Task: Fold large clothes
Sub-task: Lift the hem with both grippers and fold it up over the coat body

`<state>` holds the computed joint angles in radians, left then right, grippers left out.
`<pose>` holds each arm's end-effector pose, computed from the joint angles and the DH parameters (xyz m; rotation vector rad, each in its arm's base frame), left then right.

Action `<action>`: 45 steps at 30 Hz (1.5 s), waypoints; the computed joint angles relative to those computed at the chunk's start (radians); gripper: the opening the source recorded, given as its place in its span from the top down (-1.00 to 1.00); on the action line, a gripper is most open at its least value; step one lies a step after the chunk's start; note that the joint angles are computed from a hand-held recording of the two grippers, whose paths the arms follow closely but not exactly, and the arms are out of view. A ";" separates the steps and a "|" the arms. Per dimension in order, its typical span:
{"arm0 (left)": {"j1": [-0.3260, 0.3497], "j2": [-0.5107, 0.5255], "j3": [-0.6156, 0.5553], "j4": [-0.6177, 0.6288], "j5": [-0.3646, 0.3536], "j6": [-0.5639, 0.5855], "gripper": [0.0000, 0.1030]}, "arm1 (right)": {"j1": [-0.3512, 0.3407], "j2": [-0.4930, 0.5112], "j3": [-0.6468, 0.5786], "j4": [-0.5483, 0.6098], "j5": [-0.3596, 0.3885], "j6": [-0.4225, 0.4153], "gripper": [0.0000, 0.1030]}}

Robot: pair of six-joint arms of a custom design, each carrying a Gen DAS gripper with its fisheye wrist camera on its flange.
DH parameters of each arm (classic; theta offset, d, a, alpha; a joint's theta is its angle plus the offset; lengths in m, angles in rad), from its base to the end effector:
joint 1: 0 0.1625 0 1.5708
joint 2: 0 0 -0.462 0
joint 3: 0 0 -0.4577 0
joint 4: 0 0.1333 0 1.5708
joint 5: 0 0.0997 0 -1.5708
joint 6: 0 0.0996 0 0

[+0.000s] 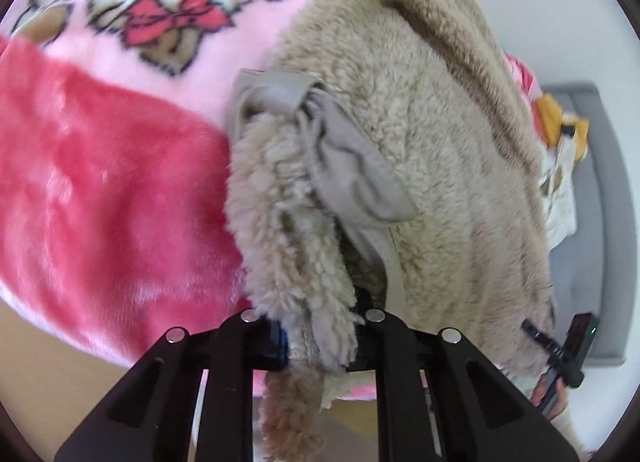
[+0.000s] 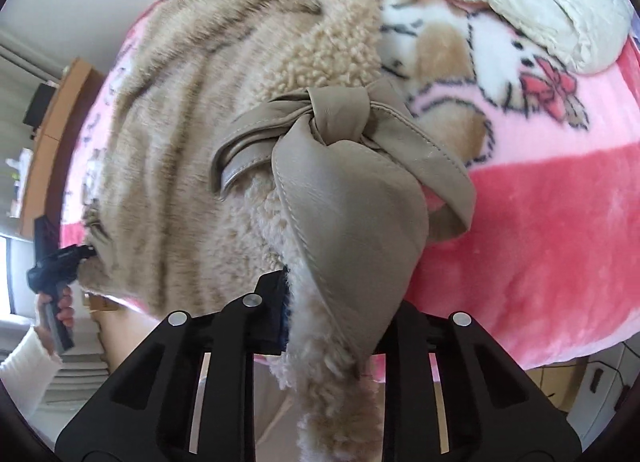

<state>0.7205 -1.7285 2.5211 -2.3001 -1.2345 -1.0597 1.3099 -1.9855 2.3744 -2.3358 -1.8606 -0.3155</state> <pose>-0.1476 -0.3507 0.1927 -0.2852 2.8619 -0.3459 0.0071 -0.3798 0.3596 -0.0013 -2.7351 0.3854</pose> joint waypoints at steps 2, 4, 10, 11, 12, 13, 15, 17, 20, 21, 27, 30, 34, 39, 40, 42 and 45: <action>-0.022 -0.027 -0.008 0.053 -0.001 -0.004 0.68 | 0.002 -0.014 -0.011 0.032 -0.009 0.029 0.64; -0.039 -0.047 -0.003 0.072 -0.007 -0.030 0.70 | -0.019 -0.042 -0.006 0.063 0.001 0.048 0.66; -0.103 -0.106 -0.001 0.127 -0.002 -0.115 0.74 | -0.028 -0.100 -0.002 0.112 -0.012 0.066 0.69; -0.110 -0.106 -0.014 0.155 -0.007 -0.124 0.74 | -0.022 -0.095 -0.012 0.125 -0.012 0.078 0.70; -0.114 -0.112 -0.021 0.167 -0.009 -0.121 0.75 | -0.012 -0.087 -0.027 0.142 -0.007 0.091 0.71; -0.117 -0.111 -0.035 0.175 -0.010 -0.111 0.75 | 0.007 -0.091 -0.043 0.163 -0.006 0.093 0.72; -0.128 -0.098 -0.084 0.210 -0.013 -0.092 0.76 | 0.034 -0.081 -0.083 0.200 0.018 0.118 0.73; -0.126 -0.081 -0.130 0.218 -0.018 -0.069 0.76 | 0.097 -0.047 -0.141 0.228 0.022 0.137 0.73; -0.115 0.000 -0.262 0.245 0.011 0.069 0.76 | 0.189 0.016 -0.230 0.213 0.024 0.147 0.75; -0.112 0.021 -0.293 0.246 0.022 0.099 0.76 | 0.212 0.039 -0.265 0.207 0.031 0.151 0.75; -0.023 0.204 -0.515 0.159 0.060 0.300 0.77 | 0.293 0.183 -0.418 0.112 -0.020 0.203 0.76; 0.041 0.285 -0.613 0.111 0.035 0.376 0.77 | 0.323 0.276 -0.504 0.072 -0.075 0.234 0.76; 0.133 0.411 -0.763 0.084 0.012 0.443 0.77 | 0.325 0.419 -0.638 0.013 -0.091 0.249 0.76; 0.227 0.601 -0.972 0.103 0.053 0.535 0.77 | 0.283 0.594 -0.803 -0.042 -0.096 0.237 0.76; 0.247 0.638 -1.008 0.101 0.051 0.542 0.77 | 0.261 0.645 -0.853 -0.047 -0.084 0.245 0.76; 0.275 0.708 -1.076 0.113 0.062 0.551 0.77 | 0.237 0.727 -0.922 -0.062 -0.096 0.234 0.76; 0.319 0.816 -1.178 0.141 0.073 0.537 0.77 | 0.200 0.856 -1.034 -0.047 -0.114 0.246 0.76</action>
<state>1.0393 -0.9121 1.3431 -2.1594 -1.1615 -0.5223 1.5101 -1.1296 1.3403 -2.3830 -1.9747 -0.0695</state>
